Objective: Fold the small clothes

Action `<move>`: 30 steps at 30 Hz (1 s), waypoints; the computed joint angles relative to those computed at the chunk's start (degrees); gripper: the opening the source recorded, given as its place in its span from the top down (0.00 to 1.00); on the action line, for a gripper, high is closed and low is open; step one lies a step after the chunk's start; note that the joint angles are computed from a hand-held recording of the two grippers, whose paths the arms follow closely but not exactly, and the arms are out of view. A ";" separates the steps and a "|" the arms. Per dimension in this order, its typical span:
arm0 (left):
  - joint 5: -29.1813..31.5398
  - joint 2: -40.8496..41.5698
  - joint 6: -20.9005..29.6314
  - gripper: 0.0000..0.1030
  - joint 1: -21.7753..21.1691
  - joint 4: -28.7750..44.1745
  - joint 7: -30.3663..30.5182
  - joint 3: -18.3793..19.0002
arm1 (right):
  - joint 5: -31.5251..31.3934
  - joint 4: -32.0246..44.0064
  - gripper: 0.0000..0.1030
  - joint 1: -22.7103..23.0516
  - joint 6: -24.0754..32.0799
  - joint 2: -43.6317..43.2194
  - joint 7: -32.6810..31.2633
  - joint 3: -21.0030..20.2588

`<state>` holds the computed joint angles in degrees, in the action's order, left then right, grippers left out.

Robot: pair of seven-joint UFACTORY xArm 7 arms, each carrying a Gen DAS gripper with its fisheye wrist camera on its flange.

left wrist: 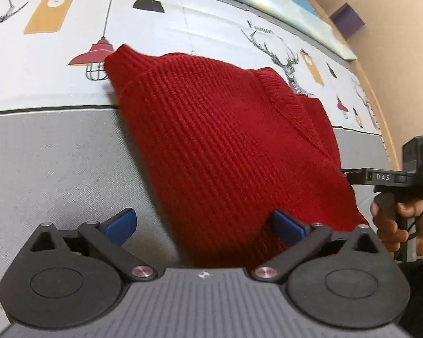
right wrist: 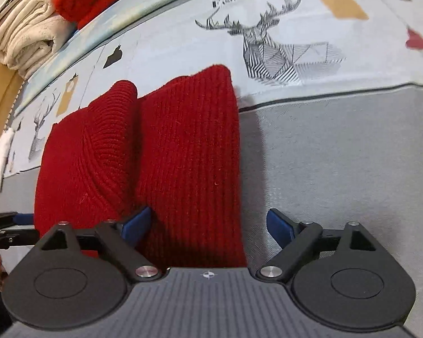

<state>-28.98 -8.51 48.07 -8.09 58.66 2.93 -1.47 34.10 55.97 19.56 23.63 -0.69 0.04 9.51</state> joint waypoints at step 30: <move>-2.75 3.84 -6.01 0.38 2.80 4.67 0.35 0.14 | 15.19 8.34 0.63 0.77 -5.06 6.12 -17.36 3.67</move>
